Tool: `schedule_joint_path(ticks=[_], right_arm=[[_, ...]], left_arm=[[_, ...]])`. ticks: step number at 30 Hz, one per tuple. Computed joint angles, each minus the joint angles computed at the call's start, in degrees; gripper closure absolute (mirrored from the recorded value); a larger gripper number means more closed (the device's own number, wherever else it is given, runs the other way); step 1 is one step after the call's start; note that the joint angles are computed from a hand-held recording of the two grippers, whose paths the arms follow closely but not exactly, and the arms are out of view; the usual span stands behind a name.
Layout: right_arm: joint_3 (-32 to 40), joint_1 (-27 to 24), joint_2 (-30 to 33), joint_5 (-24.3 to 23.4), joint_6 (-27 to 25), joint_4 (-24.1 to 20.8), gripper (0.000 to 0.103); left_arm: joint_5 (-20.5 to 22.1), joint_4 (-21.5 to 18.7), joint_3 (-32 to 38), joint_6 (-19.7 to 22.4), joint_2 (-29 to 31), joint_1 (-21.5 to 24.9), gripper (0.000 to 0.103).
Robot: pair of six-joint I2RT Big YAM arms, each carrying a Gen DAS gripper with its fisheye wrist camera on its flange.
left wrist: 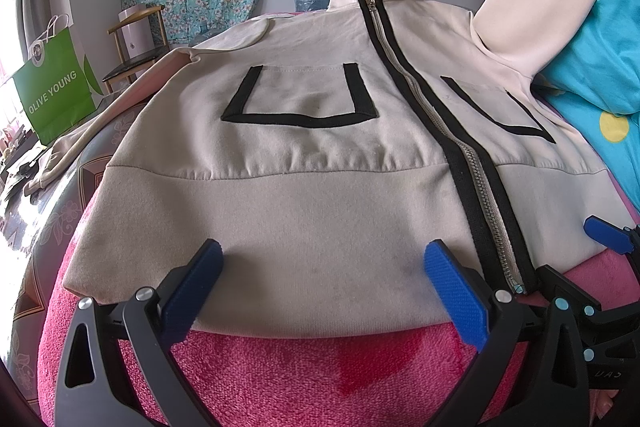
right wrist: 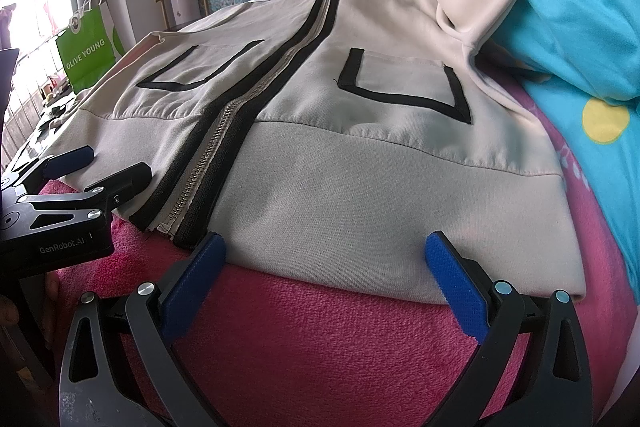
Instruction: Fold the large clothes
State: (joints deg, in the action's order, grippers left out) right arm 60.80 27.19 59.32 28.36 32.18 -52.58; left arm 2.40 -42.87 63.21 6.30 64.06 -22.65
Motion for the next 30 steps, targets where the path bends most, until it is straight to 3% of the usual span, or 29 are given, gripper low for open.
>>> schedule_joint_path(ticks=[12,15,16,19,21,24,27,30], right_arm=[[0.94,0.29,-0.02,0.35,0.31,-1.34,0.007],[2.82,-0.65,-1.15,-4.93,1.42,-1.13,0.012],[3.20,-0.63,-1.37,-5.48,1.91,-0.12,0.017],[7.31,-1.52,-0.50,-8.13,-0.58,3.11,0.018],[12.42,-2.01,2.88,-9.51,-4.23,3.33,0.019],[23.10,-3.37,11.83,-16.16,-12.58,2.71,0.019],[38.45,-4.44,24.80,-22.98,-18.81,-1.36,0.026],[58.18,-5.87,40.49,-33.63,-20.84,-6.99,0.030]], left_arm=[[0.47,-0.77,0.44,0.26,0.24,0.41,0.004],[4.31,-5.14,3.92,-0.50,2.08,2.42,0.004],[6.93,-6.80,5.32,-1.65,2.04,4.12,0.004],[15.40,-8.39,7.96,-4.68,1.02,11.43,0.004],[15.96,-8.09,10.38,-6.18,1.93,16.86,0.004],[16.46,-9.74,15.86,-9.01,6.92,24.12,0.004],[18.80,-11.02,22.99,-14.06,14.83,32.01,0.008],[24.85,-11.49,30.24,-21.68,24.16,39.20,0.015]])
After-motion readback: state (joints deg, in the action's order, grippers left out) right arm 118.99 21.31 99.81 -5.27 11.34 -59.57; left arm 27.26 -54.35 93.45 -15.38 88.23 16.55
